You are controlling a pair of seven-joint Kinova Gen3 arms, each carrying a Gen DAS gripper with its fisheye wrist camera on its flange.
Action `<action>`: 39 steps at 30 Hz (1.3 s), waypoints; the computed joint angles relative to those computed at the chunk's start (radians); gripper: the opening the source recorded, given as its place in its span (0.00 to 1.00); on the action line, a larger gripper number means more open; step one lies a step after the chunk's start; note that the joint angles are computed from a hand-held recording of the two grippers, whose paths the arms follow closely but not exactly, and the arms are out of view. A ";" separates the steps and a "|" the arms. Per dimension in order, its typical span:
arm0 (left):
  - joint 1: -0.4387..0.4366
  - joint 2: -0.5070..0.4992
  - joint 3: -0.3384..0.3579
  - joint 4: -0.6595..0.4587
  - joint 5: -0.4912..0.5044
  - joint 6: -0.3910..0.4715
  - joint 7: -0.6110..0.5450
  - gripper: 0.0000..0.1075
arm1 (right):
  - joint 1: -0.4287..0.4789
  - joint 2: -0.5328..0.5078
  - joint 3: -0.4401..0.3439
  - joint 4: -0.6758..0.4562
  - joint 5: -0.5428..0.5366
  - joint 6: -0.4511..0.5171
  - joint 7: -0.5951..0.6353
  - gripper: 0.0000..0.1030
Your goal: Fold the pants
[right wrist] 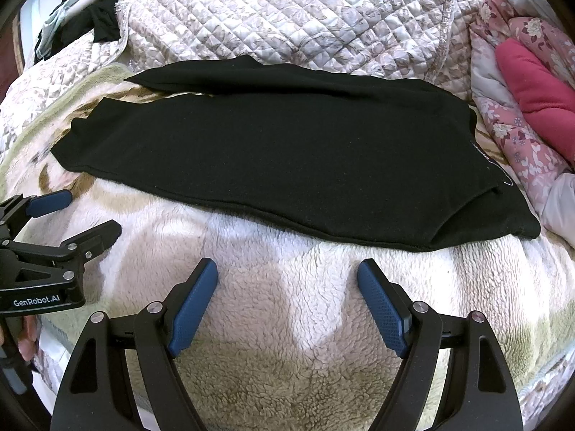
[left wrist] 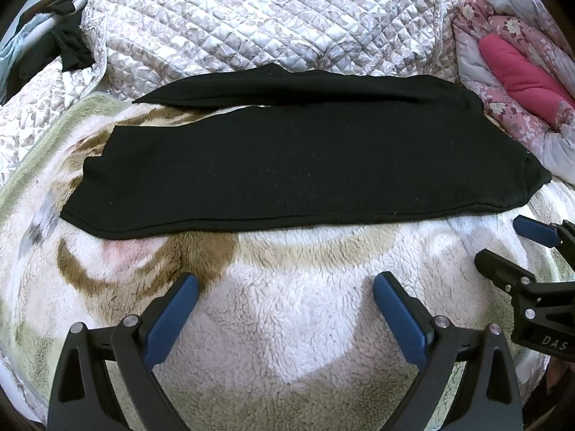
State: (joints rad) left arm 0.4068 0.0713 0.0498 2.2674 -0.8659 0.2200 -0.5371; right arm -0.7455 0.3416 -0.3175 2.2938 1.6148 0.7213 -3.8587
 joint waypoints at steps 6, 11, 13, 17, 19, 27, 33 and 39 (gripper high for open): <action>0.003 0.001 -0.001 -0.001 -0.004 0.000 0.006 0.93 | 0.001 0.000 0.000 0.000 0.001 0.000 0.000 0.78; 0.004 0.001 0.000 0.000 -0.016 0.002 0.019 0.93 | 0.001 0.000 -0.001 0.002 0.003 0.001 -0.002 0.78; 0.005 -0.001 -0.001 0.003 -0.021 0.001 0.023 0.93 | 0.001 0.000 -0.001 0.002 0.003 0.001 -0.002 0.78; 0.003 0.001 0.003 0.001 -0.022 0.002 0.024 0.93 | 0.001 0.000 -0.002 0.002 0.004 0.001 -0.004 0.78; 0.006 -0.001 0.000 0.004 -0.032 0.002 0.034 0.93 | 0.002 0.001 -0.002 0.002 0.003 0.000 -0.003 0.78; 0.004 0.000 0.003 0.004 -0.047 0.003 0.050 0.93 | 0.003 0.001 -0.002 0.002 0.005 0.001 -0.002 0.78; 0.003 0.001 0.006 0.003 -0.049 0.004 0.053 0.93 | 0.008 0.001 -0.003 0.004 0.013 -0.002 -0.010 0.78; 0.003 -0.001 0.005 0.005 -0.052 0.001 0.055 0.93 | 0.017 -0.001 -0.006 0.009 0.028 -0.011 -0.020 0.78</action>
